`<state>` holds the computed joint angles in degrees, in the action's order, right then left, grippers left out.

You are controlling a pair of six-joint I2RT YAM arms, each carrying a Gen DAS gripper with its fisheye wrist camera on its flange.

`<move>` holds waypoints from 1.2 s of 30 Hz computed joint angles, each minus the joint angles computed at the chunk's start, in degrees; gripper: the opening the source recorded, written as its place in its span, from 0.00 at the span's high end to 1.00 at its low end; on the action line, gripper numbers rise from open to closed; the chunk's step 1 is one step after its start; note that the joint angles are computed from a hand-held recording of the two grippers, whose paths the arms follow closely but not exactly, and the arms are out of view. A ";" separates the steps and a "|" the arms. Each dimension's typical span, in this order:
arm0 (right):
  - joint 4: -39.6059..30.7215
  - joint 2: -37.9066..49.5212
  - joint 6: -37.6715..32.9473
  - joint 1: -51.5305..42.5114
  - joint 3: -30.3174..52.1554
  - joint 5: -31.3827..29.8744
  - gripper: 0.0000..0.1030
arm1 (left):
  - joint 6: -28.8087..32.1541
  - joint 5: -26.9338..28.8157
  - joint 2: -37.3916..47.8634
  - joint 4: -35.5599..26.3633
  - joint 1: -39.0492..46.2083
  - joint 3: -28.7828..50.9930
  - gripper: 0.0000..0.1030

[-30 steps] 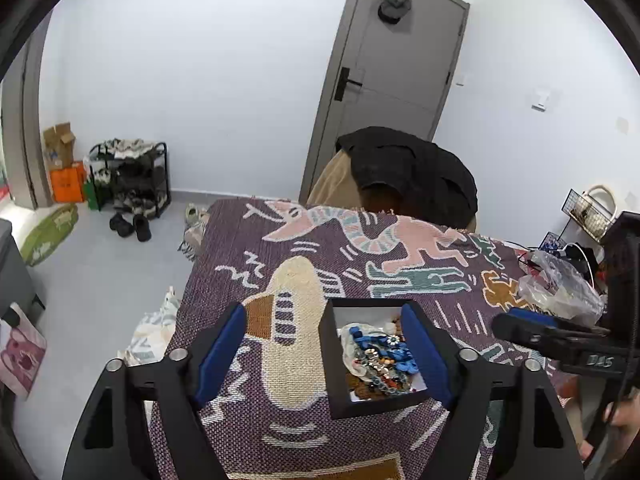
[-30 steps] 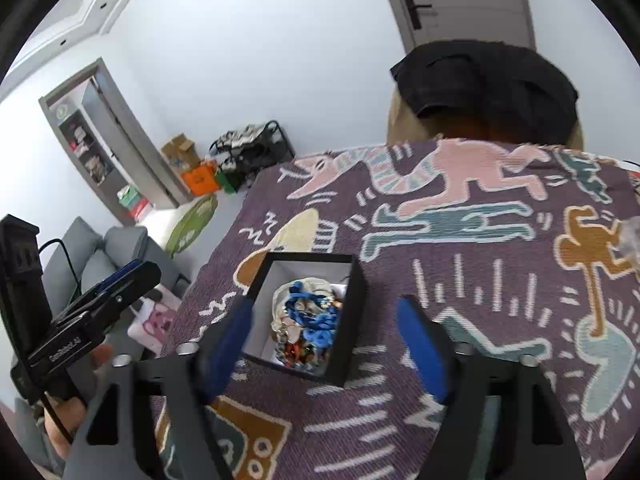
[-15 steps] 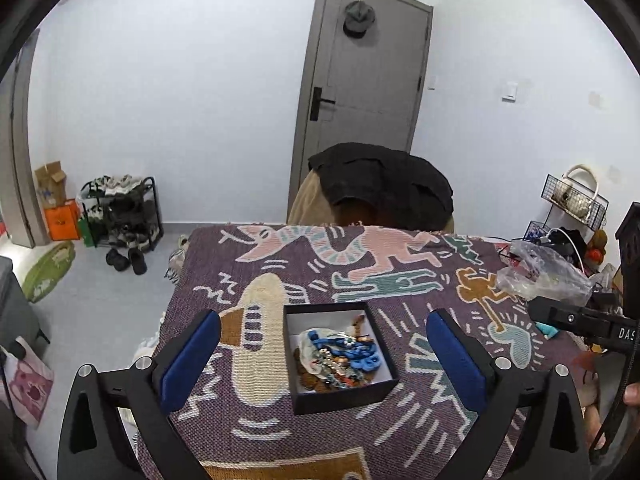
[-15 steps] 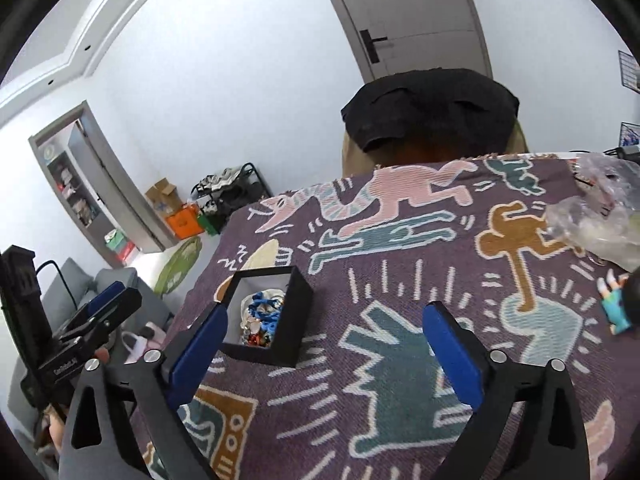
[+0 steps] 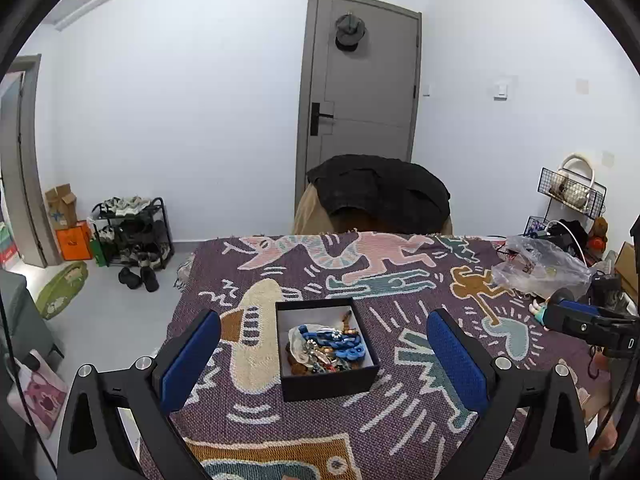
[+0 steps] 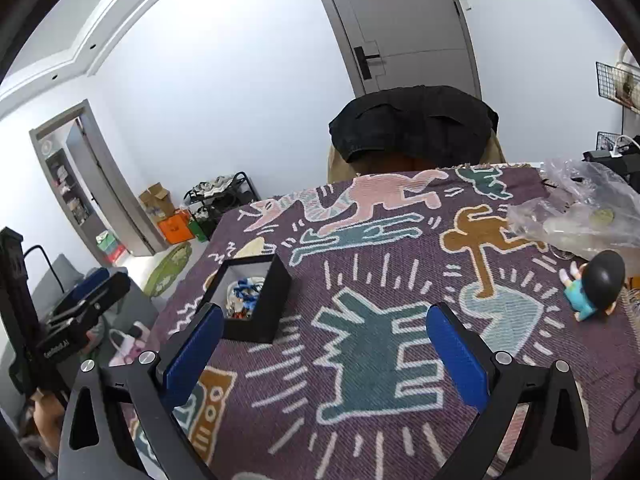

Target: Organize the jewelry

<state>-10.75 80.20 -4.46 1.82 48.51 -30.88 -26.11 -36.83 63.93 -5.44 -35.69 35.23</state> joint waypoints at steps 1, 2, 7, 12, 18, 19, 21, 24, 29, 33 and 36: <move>0.12 -0.45 -0.32 -0.20 -0.48 0.04 0.01 | -0.23 -0.46 -0.14 0.06 -0.57 -0.20 0.00; 0.15 -1.30 -0.93 -0.72 -1.32 -0.05 0.01 | -0.39 -0.80 -0.40 0.25 -1.22 -0.55 0.00; 0.58 -4.77 -2.53 -2.97 -4.86 -0.89 0.01 | -2.13 -4.18 -0.87 -0.32 -5.44 -1.66 0.00; 1.15 -7.79 -4.43 -5.73 -8.15 -1.94 0.01 | -4.84 -6.61 -1.16 -1.20 -8.92 -2.53 0.00; 1.82 -10.81 -6.89 -8.77 -11.63 -2.65 0.01 | -8.86 -9.80 -1.80 -2.25 -13.62 -4.39 0.00; 1.65 -11.09 -7.22 -9.12 -12.11 -2.88 0.01 | -9.26 -10.19 -1.75 -2.46 -14.18 -4.67 0.00; 1.32 -11.35 -8.27 -9.80 -12.98 -2.93 0.01 | -10.25 -10.69 -1.30 -3.22 -14.81 -4.79 0.00; 1.41 -11.93 -9.44 -10.20 -14.33 -2.12 0.01 | -11.34 -10.69 -1.35 -3.80 -15.01 -5.30 0.00; 2.73 -13.04 -9.07 -10.25 -15.33 -1.28 0.01 | -12.38 -11.63 -2.07 -5.19 -15.96 -5.85 0.00; 3.29 -13.05 -9.35 -10.48 -16.01 -1.52 0.01 | -12.40 -12.39 -2.63 -5.61 -16.18 -6.14 0.00; 3.83 -12.77 -9.51 -10.52 -16.17 -0.51 0.01 | -12.43 -12.30 -3.15 -5.46 -16.20 -6.57 0.00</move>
<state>-6.92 67.42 -13.97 -8.71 32.33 -31.39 -38.54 -49.13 60.79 -10.90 -51.89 28.65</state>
